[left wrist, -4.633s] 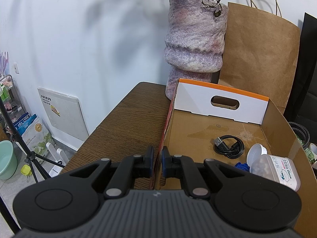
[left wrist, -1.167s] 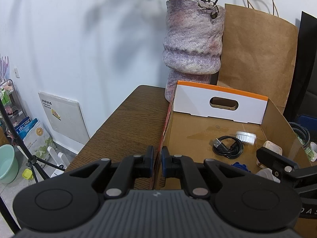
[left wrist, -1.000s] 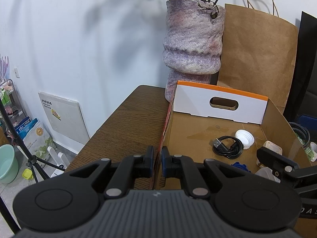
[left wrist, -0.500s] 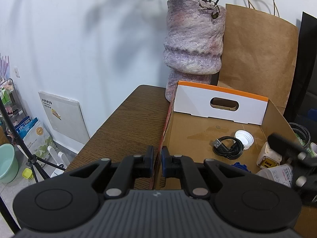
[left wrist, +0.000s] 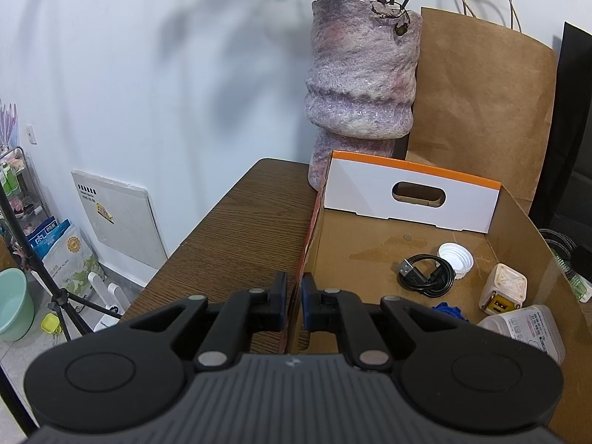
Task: Organize rigid objects
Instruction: 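Move the right tool back to the table and grasp the white bottle cap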
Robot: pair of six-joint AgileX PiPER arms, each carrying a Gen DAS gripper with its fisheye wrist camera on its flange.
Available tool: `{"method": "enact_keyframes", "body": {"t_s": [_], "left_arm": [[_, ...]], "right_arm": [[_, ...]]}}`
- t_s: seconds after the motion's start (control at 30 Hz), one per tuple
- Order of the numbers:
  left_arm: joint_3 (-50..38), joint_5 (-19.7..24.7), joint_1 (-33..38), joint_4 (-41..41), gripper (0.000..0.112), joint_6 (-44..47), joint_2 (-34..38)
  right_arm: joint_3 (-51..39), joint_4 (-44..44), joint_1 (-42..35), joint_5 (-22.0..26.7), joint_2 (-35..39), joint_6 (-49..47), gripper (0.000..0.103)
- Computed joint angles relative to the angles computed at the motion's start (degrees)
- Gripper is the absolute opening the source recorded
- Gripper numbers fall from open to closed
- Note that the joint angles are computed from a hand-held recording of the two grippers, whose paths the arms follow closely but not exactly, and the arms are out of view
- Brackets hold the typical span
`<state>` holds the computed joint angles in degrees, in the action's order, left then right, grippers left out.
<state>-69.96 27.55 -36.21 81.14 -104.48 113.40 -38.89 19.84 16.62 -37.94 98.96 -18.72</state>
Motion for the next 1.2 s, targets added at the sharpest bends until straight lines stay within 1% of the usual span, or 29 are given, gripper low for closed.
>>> {"method": "enact_keyframes", "body": {"t_s": [0.17, 0.27, 0.57, 0.73, 0.9, 1.07, 1.13, 1.2], "left_arm": [[0.01, -0.03, 0.0, 0.06, 0.009, -0.02, 0.0], [0.07, -0.08, 0.07, 0.1, 0.009, 0.0, -0.06], [0.08, -0.06, 0.06, 0.11, 0.009, -0.02, -0.06], [0.11, -0.05, 0.08, 0.19, 0.009, -0.04, -0.07], [0.16, -0.04, 0.09, 0.22, 0.009, -0.08, -0.12], [0.15, -0.02, 0.06, 0.23, 0.009, -0.12, -0.1], [0.16, -0.02, 0.06, 0.24, 0.009, -0.12, -0.1], [0.16, -0.02, 0.06, 0.24, 0.009, -0.12, -0.1]], "right_arm": [[3.76, 0.59, -4.0, -1.71, -0.97, 0.24, 0.103], [5.73, -0.68, -7.15, -2.19, -1.35, 1.71, 0.103], [9.78, -6.08, -16.84, -1.53, -0.52, 6.18, 0.103], [11.03, -9.93, -22.35, 0.83, 0.73, 9.15, 0.103], [10.33, -11.67, -25.48, 4.6, 2.01, 11.21, 0.103], [7.71, -13.11, -26.37, 8.08, 4.26, 13.19, 0.103], [6.93, -12.26, -26.14, 9.6, 4.81, 12.15, 0.103], [6.78, -12.42, -25.96, 9.92, 4.86, 12.29, 0.103]]}}
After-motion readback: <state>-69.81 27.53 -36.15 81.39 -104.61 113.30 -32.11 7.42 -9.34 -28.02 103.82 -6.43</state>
